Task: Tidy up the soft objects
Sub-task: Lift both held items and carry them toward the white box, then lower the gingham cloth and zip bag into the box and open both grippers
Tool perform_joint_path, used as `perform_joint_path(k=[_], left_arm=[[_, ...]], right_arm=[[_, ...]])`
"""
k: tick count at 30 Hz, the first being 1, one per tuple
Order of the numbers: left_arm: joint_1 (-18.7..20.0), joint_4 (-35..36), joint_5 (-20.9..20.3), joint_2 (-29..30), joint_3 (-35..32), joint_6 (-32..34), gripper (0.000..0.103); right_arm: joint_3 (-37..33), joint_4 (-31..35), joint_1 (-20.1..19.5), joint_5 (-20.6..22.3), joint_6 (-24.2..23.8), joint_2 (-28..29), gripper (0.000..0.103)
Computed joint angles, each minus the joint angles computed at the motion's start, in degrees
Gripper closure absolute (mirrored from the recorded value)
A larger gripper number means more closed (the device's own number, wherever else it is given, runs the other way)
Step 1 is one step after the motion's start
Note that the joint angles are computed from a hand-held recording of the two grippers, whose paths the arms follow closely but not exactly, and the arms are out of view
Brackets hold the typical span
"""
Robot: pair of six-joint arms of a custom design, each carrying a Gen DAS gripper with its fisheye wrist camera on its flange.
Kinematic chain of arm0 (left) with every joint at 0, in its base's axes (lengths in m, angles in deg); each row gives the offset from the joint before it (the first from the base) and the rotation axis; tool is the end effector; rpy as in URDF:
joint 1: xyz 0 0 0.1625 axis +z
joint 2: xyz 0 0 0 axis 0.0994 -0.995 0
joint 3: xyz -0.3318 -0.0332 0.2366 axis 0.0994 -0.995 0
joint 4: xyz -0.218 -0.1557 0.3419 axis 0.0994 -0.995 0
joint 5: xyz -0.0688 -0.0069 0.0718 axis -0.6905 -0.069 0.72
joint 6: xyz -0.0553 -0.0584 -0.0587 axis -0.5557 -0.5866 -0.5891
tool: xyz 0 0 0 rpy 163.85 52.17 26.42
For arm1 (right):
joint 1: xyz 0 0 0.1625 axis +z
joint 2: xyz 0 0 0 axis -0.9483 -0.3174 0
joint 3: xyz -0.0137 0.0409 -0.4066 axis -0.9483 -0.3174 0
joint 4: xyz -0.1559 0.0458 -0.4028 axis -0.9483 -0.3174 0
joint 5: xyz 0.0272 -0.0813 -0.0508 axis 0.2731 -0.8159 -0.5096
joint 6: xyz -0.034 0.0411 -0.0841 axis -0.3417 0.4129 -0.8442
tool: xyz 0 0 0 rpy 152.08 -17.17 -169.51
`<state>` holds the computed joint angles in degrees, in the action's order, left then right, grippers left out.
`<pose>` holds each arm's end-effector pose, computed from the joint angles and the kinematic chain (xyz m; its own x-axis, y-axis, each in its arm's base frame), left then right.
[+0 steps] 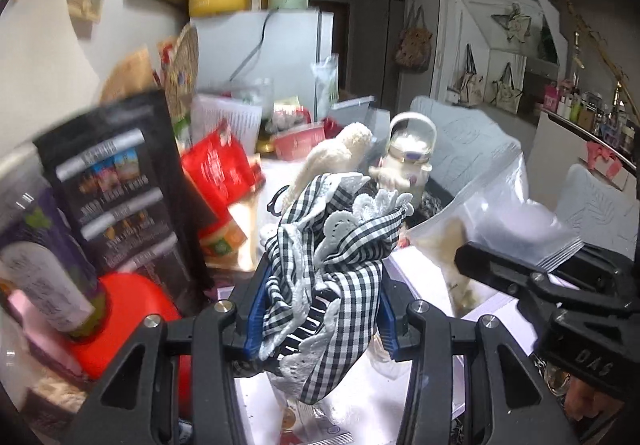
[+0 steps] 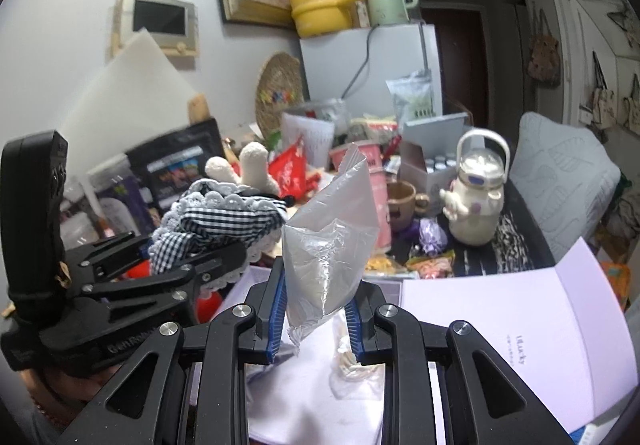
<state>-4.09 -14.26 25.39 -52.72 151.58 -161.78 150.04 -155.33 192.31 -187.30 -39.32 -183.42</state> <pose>-0.3539 -0.2272 0.1847 -0.7501 0.0111 -0.6612 0.5545 0.5553 -0.6198 0.2765 -0.2646 0.2707 -0.6777 -0.5564 0.4808 -0.7344 0.4796 -0.4802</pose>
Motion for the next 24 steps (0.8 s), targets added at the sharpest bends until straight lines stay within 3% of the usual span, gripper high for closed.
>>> perform_joint_path(k=[11,15,24], left_arm=[[7.4,-2.1,-4.3,3.5,-0.2,1.7,0.058],[8.8,-4.0,-5.5,4.8,0.0,2.7,0.058],[12.1,-5.5,-8.8,7.0,-0.3,3.2,0.058]], right_arm=[[-1.1,2.1,-5.6,-0.8,-0.1,6.2,0.077],[-1.4,2.3,-6.4,-3.2,-0.2,8.7,0.077],[-2.3,7.1,-8.9,-2.8,1.3,11.0,0.076]])
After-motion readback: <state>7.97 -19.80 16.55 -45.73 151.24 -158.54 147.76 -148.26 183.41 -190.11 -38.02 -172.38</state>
